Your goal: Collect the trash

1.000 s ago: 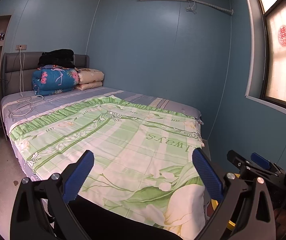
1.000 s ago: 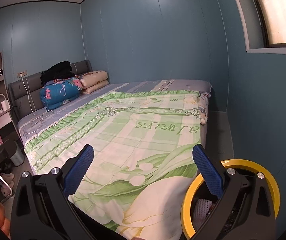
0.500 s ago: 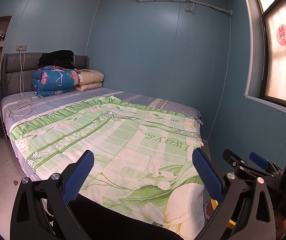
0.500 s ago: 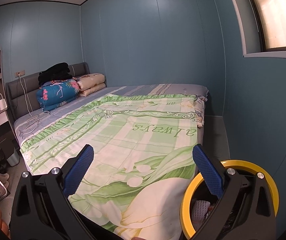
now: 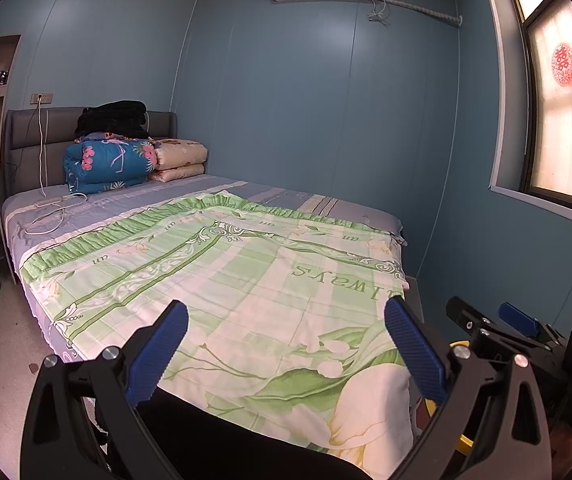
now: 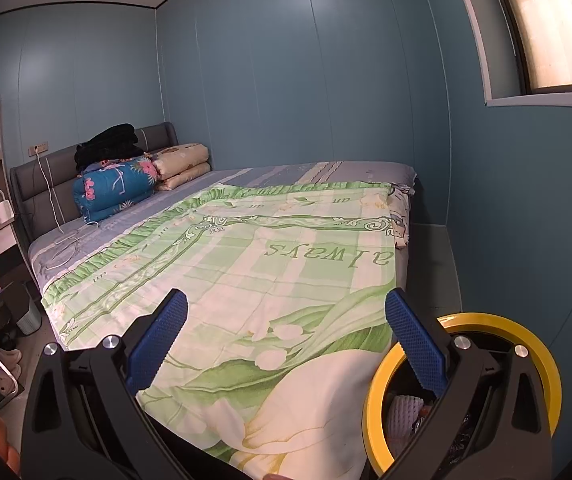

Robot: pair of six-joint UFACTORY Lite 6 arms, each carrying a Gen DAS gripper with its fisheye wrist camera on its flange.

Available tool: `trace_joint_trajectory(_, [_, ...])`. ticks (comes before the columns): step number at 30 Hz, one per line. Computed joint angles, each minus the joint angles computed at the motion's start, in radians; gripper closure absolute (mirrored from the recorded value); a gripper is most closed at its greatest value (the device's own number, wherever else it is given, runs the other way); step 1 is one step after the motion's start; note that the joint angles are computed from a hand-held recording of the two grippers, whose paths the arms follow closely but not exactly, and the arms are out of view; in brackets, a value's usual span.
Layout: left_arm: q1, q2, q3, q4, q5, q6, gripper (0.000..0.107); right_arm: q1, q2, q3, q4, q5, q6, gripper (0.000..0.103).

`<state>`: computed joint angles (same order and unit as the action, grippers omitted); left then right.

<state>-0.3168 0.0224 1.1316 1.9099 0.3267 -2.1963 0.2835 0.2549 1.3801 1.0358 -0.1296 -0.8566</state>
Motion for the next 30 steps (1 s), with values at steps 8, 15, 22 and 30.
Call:
trace_joint_trajectory(8, [0.003,0.001,-0.005,0.015,-0.008,-0.014,0.012,-0.004,0.014,0.015,0.068,0.014,-0.066,0.008])
trace_joint_trajectory(15, [0.011,0.009,-0.003,0.038,-0.020,-0.034,0.012,-0.006,0.021,0.019,0.090,0.019,-0.085,0.008])
trace_joint_trajectory(22, [0.017,0.017,-0.003,0.057,-0.035,-0.052,0.012,-0.007,0.021,0.011,0.095,0.014,-0.087,0.008])
trace_joint_trajectory(30, [0.021,0.031,0.005,0.075,-0.052,-0.071,0.012,-0.012,0.037,0.028,0.205,0.027,-0.192,0.008])
